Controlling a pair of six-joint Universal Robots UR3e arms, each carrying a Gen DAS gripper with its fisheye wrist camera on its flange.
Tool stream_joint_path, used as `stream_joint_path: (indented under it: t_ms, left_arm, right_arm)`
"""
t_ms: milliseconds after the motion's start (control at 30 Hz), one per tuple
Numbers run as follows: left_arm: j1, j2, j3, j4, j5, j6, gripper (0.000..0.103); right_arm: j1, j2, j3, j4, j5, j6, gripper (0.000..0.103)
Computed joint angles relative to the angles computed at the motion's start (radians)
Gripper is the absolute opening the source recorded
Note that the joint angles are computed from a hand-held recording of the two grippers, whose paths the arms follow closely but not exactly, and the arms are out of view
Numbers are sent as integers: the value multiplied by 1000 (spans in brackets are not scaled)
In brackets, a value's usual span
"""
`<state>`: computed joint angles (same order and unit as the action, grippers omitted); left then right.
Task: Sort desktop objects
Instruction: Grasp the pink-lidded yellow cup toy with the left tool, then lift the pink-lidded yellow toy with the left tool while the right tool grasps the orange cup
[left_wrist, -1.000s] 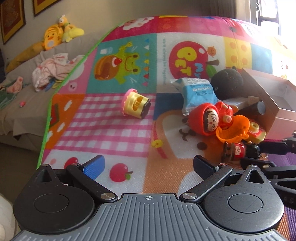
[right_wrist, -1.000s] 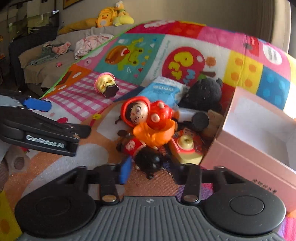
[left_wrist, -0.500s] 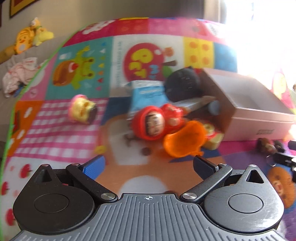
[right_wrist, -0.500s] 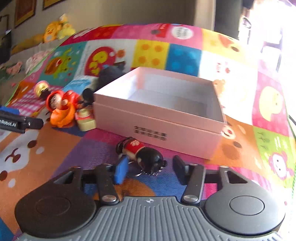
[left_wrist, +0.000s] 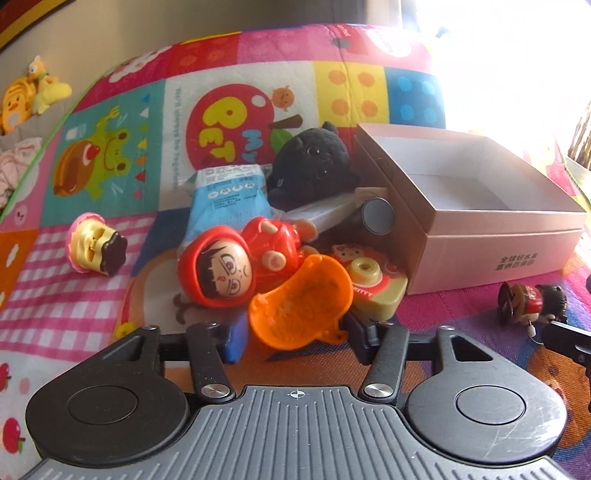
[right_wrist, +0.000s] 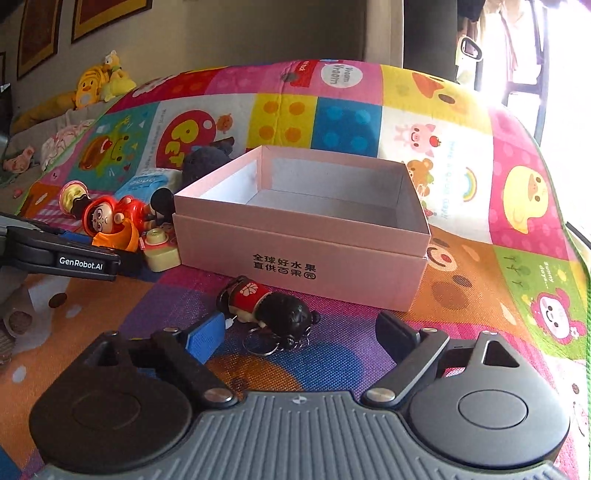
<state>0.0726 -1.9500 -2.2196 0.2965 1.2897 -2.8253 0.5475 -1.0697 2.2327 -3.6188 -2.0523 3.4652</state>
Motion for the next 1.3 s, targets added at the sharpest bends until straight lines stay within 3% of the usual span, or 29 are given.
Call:
stream_joint_path:
  t_ms: [133,233,267,333,367,400,533,600,667,733,767,833,867,900,1033,1100,1200,1300]
  left_arm:
    - [75,92,-112,3,-71,85,58]
    - [184,243,-226,-152,-204,249,59]
    - [224,301,-256,-228,-248,315,62]
    - [292,391,-298,-329,-309,396,87]
    - [318,406,-315,-313,-329,401,98]
    - [337,390,-324,-234,-337,376,98]
    - [253,113,-133,146,-126,109,97]
    - [177,-63,63,214,48,51,97]
    - [120,-211,262,181,198,30,97]
    - [102,-304,421,85,257,26,94]
    - [99,-336,474,51,271,30,87]
    - [103,-375,531,8,275,42,72]
    - [105,-382,539,0,273,51,55]
    - [106,-381,530,3,269,69,47]
    - [125,-312,339,171,211,200,47]
    - [158,-228,194,224,119,268,47]
    - [213,-109,-49,328,-28,456,47]
    - [246,-88,-230,500,-89,646,47]
  right_arm:
    - [17,9,-17,14,-21,-8,91]
    - [34,16,-42,42,-39,-25,92]
    - [38,18,-50,51,-44,-29,93]
    - [43,20,-56,56,-49,-35,96]
    - [44,21,-58,56,-52,-35,97]
    - [46,22,-60,60,-56,-33,97]
    - [54,25,-63,65,-77,-19,97]
    - [59,28,-67,68,-89,-12,98]
    - [64,30,-71,75,-102,-1,99]
    - [69,31,-71,80,-119,16,100]
    - [70,32,-70,78,-123,21,100]
    - [68,32,-68,78,-126,31,100]
    - [66,31,-67,80,-124,34,100]
    - [61,28,-66,83,-117,36,100]
    - [50,18,-63,105,-98,48,100]
    - [51,19,-68,113,-100,49,100]
    - [57,22,-78,126,-108,48,100]
    - [61,24,-84,134,-114,48,100]
